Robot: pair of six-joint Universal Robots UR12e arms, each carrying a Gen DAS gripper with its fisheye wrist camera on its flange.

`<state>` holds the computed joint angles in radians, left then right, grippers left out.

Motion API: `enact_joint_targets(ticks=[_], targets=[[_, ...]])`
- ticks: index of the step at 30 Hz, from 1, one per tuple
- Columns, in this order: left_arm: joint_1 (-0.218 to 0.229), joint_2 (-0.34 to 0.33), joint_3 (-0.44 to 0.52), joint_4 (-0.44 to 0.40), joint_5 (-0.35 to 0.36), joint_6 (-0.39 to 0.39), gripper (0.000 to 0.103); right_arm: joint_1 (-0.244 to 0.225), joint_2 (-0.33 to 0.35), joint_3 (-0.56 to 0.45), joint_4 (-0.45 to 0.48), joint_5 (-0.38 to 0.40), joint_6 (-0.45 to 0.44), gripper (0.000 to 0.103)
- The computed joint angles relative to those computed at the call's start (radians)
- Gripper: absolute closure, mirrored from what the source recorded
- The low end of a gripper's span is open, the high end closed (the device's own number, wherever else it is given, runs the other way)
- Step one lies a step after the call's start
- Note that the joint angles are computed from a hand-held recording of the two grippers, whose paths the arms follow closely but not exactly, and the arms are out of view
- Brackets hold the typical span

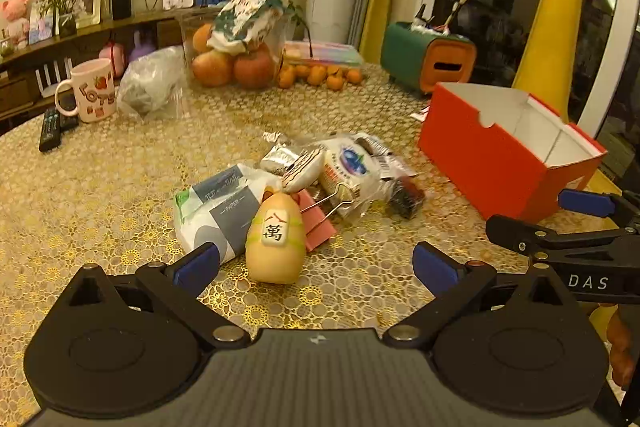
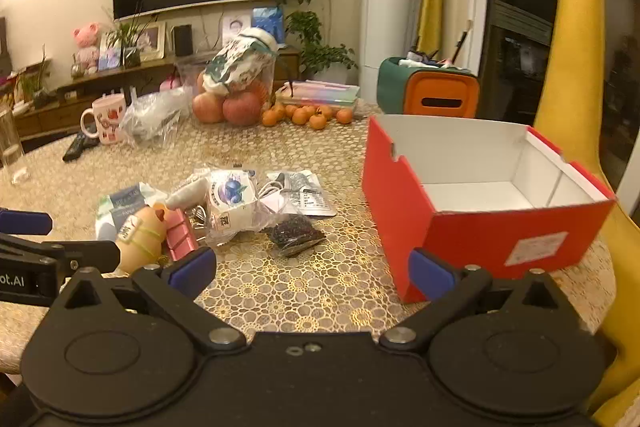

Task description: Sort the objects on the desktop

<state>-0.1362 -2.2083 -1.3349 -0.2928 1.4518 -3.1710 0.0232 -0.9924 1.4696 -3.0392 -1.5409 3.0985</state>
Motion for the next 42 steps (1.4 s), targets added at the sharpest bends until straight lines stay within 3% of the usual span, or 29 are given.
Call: enact_joint_targets(ticks=[16,28,34,42], targets=[[-0.009,-0.079,0.094,-0.061,0.051,0.038,0.000,-0.006,0.109,-0.134,0.080,0.041,-0.093,0.003],[-0.016,-0.121,0.128,-0.011,0.091,0.052,0.001,-0.003,0.180,-0.225,0.113,0.057,-0.159,0.007],[-0.019,-0.129,0.131,-0.006,0.101,0.066,0.005,-0.006,0.212,-0.278,0.174,0.069,-0.152,0.015],[-0.019,-0.134,0.135,-0.009,0.120,0.067,0.027,-0.010,0.227,-0.300,0.209,0.083,-0.133,0.019]])
